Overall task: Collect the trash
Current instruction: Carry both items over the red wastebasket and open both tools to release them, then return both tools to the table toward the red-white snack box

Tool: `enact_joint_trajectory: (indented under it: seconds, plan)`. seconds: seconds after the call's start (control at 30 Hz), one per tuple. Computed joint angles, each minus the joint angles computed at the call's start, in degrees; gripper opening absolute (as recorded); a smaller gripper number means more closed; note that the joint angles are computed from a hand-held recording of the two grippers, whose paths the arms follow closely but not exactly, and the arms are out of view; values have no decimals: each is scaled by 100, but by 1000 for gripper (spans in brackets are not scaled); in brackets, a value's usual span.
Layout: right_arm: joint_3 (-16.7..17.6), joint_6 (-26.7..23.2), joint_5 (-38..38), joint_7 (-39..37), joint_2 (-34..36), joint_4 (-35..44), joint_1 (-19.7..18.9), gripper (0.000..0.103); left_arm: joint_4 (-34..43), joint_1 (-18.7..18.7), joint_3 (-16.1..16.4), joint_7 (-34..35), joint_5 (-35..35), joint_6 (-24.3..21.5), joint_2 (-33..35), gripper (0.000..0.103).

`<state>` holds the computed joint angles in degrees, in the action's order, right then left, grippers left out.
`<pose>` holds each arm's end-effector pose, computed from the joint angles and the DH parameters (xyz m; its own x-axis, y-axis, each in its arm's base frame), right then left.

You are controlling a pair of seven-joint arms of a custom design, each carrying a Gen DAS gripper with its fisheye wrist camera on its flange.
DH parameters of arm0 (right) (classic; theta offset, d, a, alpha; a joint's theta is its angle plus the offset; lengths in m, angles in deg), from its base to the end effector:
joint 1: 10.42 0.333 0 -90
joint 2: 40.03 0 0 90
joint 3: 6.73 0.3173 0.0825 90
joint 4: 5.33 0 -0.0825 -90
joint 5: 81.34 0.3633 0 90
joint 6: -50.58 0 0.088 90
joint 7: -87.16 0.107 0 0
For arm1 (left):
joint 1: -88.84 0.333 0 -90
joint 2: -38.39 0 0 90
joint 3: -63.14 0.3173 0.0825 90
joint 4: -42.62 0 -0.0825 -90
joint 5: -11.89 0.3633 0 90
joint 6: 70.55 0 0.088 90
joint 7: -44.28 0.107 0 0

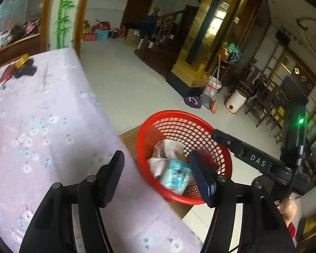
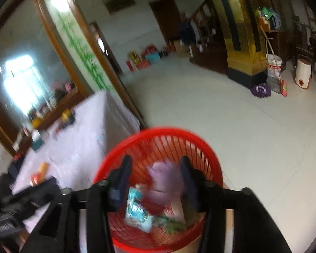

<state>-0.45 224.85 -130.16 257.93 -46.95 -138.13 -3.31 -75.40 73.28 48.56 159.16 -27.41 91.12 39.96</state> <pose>0.4820 0.1758 0.4842 -0.1818 -0.9163 -0.3569 -0.6169 0.3889 -0.6842 0.5173 -0.2624 0.5103 -0.4647 -0.8321 0.3028 -0.7251 0.1614 -0.6694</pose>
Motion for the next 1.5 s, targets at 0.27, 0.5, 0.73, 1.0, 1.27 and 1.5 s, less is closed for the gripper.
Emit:
enact_joint_trajectory:
  seconds: [0.27, 0.5, 0.73, 1.0, 1.27, 1.5]
  plan:
    - [162, -14, -232, 337, -72, 30, -20, 57, -460, 158, 226, 244, -465, -22, -433, 63]
    - [291, -191, -634, 701, -87, 320, 133, 62, -850, 248, 504, 587, -961, -3, -831, 63]
    - [282, -203, -539, 482, 296, 847, 547, 62, -1298, 425, 717, 416, -880, 130, -1171, 63]
    - [112, -331, -207, -132, 1018, 1716, 1235, 63, -1681, 674, 1038, 232, -854, 184, -1423, 64]
    - [340, -570, 1383, -2148, 2138, 3003, 1673, 63, -1940, 1211, 1303, -355, -613, 156, -1600, 64]
    - [1145, -979, 2996, -4122, 3649, 4778, 1619, 63, -1986, 2043, 1270, -1933, 529, 85, -1507, 64]
